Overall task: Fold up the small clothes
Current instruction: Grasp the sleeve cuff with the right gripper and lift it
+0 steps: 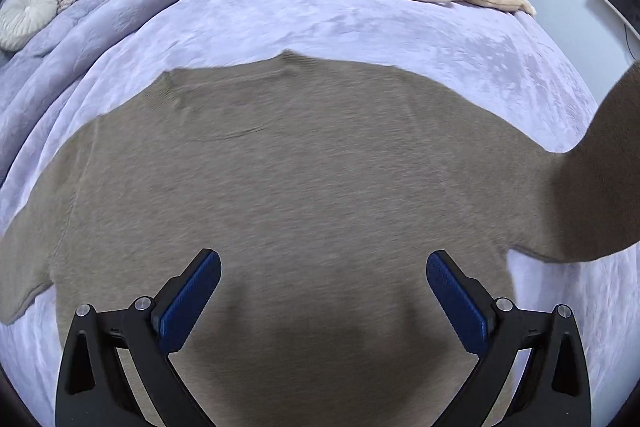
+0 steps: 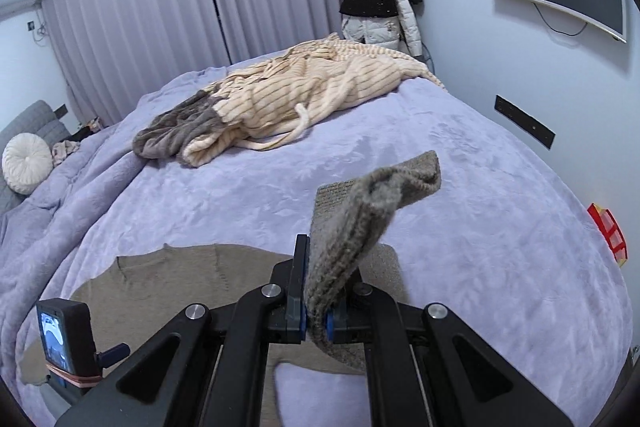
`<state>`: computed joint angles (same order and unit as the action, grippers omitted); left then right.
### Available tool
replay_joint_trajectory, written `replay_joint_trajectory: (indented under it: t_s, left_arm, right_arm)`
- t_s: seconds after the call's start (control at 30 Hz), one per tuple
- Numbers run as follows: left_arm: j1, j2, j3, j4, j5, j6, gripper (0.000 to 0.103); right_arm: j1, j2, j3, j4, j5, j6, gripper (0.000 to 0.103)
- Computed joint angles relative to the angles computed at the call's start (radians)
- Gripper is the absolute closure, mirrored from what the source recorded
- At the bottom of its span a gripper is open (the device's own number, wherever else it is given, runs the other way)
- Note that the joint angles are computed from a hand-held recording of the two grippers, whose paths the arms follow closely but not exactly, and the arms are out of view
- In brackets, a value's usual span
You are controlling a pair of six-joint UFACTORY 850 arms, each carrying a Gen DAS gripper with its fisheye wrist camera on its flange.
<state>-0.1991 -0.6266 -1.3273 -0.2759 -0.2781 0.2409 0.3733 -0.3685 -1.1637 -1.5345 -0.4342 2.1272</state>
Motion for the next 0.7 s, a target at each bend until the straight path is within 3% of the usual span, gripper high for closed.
replay_joint_trajectory:
  t_s: [0.33,0.7]
  left_arm:
    - [0.169,0.02,0.043,-0.323,-0.017,0.335,0.0]
    - [0.326,0.017,0.079,-0.547,-0.048,0.542,0.0]
  right_arm:
    - [0.157,-0.242,-0.334,0.269,-0.058,-0.327,0.097]
    - [0.263,-0.592,-0.796,0.661,-0.154,-0.829,0.097]
